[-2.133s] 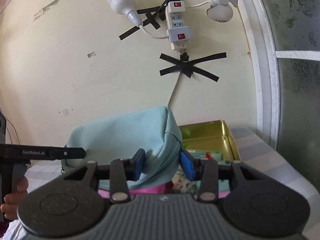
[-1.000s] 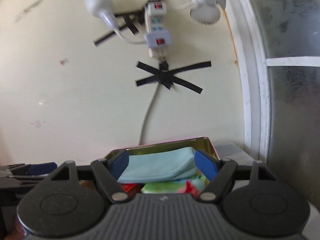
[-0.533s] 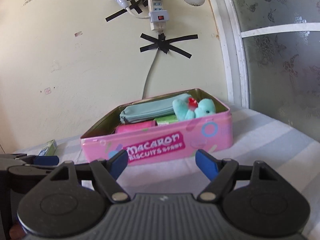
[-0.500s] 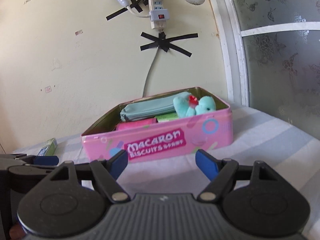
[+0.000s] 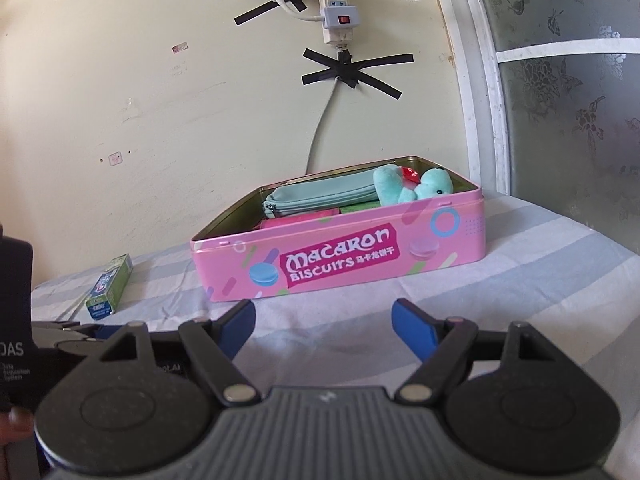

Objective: Organize objects
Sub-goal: 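Move the right gripper toward the Crest toothpaste box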

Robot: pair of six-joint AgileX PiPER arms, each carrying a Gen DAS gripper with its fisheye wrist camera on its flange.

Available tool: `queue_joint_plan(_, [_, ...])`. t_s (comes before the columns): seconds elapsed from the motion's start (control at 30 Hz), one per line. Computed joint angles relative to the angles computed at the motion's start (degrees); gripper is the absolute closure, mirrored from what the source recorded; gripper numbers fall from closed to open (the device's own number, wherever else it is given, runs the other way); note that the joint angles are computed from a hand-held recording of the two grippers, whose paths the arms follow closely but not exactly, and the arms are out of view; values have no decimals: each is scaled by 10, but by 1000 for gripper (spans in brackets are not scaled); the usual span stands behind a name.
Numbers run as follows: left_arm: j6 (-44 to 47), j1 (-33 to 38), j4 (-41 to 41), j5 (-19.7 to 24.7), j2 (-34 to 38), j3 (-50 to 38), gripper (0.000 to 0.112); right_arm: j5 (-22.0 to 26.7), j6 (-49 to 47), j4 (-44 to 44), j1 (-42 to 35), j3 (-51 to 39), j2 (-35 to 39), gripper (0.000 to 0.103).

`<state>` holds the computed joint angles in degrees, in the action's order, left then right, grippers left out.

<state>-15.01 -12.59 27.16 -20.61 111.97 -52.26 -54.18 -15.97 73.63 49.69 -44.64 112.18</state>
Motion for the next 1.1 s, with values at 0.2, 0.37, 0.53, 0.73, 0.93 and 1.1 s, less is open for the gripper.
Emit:
queue_joint_plan(0.2, [-92,17,98,6,3,-13,31,11,-10,6,-4,-11,-1,25])
queue_joint_plan(0.37, [-187,41,197,-1,4,-25,31,12,-50,26,1,-40,5,25])
queue_joint_plan(0.53, [-257,69,276,-12,17,-47,31,21,-98,47,-1,-84,21,25])
queue_joint_plan(0.73, [-310,93,345,-21,30,-73,31,52,-164,73,-14,-136,41,25])
queue_joint_plan(0.93, [-396,111,429,-35,53,-102,29,101,-199,88,-36,-177,73,25])
queue_joint_plan(1.1, [-376,108,420,-38,55,-99,25,141,-191,87,-56,-191,90,25])
